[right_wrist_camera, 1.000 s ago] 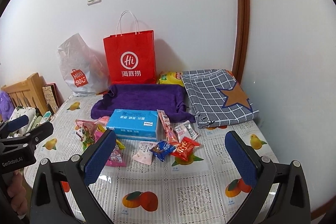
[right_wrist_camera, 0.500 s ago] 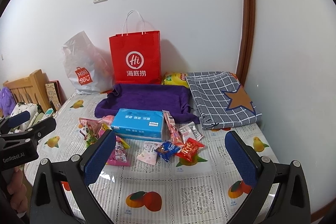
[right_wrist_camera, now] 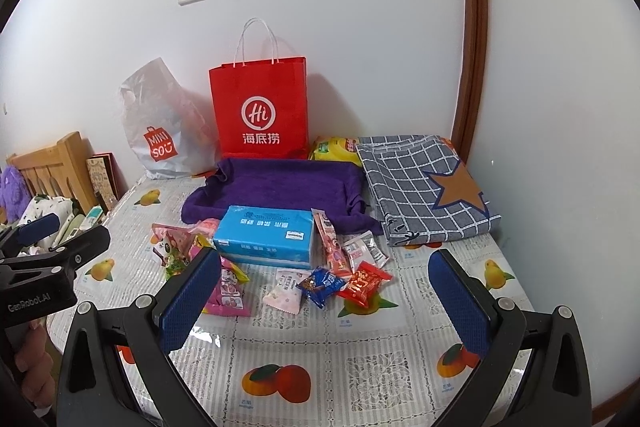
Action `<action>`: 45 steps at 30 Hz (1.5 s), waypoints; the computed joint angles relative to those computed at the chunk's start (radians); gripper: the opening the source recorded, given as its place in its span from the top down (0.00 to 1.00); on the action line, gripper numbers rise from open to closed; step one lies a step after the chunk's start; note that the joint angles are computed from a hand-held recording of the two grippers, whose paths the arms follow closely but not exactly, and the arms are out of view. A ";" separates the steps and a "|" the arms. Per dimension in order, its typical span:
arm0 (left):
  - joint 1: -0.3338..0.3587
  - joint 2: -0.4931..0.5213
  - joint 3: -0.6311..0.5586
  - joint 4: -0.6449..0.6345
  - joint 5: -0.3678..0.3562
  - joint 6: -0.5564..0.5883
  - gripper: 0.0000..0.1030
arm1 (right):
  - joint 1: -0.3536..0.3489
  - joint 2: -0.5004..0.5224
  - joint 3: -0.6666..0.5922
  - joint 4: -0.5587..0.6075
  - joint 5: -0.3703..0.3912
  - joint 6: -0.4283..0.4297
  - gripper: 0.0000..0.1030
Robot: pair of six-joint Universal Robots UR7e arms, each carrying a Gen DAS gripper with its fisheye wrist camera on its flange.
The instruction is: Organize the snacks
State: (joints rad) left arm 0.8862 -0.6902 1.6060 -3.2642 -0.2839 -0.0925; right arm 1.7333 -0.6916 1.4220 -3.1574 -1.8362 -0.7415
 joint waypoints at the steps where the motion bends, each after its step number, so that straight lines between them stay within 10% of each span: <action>1: -0.001 -0.001 0.002 0.005 0.002 -0.006 0.00 | 0.001 0.001 0.002 -0.006 -0.001 -0.003 0.01; 24: 0.067 0.005 -0.078 0.135 0.008 -0.063 0.00 | 0.007 0.119 -0.158 0.026 -0.061 -0.029 0.00; 40: 0.210 0.014 -0.173 0.443 -0.117 -0.247 0.03 | -0.073 0.341 -0.499 0.229 -0.185 0.010 0.02; 45: 0.246 0.032 -0.210 0.464 -0.130 -0.276 0.03 | -0.093 0.418 -0.635 0.349 -0.230 0.062 0.16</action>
State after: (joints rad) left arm 1.1318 -0.6585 1.3962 -2.7998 -0.4137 -0.3680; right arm 1.6406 -0.2740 0.7874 -2.8083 -2.0665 -0.6795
